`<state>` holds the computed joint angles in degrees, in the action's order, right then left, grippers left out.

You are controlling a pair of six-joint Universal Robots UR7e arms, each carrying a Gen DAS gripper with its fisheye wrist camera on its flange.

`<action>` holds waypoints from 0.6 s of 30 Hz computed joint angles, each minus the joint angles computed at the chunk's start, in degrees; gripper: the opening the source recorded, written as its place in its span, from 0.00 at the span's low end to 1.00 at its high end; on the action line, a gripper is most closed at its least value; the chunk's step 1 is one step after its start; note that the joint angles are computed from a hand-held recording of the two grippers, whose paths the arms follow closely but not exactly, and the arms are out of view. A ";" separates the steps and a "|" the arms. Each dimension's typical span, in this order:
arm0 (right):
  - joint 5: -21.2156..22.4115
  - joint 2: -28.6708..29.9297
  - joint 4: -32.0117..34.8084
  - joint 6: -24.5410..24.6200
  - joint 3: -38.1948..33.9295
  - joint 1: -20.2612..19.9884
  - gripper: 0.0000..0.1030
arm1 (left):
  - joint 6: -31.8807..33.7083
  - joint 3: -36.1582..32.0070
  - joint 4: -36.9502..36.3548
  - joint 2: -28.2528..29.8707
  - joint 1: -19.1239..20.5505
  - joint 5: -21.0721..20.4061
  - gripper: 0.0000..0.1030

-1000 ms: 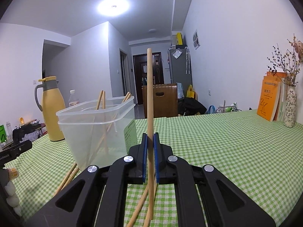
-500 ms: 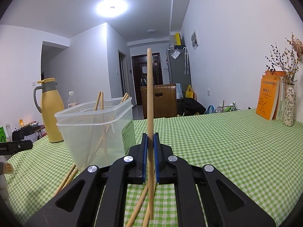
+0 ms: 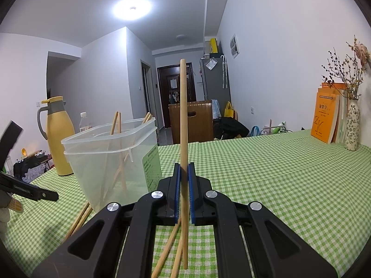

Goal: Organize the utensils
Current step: 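Lower the left tool and close it on a chopstick while the right tool holds its chopstick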

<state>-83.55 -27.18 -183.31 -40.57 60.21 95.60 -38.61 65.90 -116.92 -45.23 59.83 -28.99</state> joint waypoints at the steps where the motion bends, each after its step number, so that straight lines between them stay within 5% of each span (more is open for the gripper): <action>1: -0.13 0.07 0.17 0.01 -0.13 0.04 0.07 | -1.78 -1.39 3.15 0.42 0.52 -0.66 0.74; 6: -0.28 0.09 0.45 -0.01 -0.13 0.03 0.07 | -5.80 -5.82 10.31 2.46 2.61 -4.37 0.56; 18: -0.11 -0.24 0.58 0.04 0.29 -0.05 0.07 | -10.92 -14.94 19.65 8.46 4.95 -5.62 0.49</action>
<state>-83.66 -27.43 -182.73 -40.53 60.50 95.56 -49.53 50.96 -97.28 -36.77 64.78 -34.60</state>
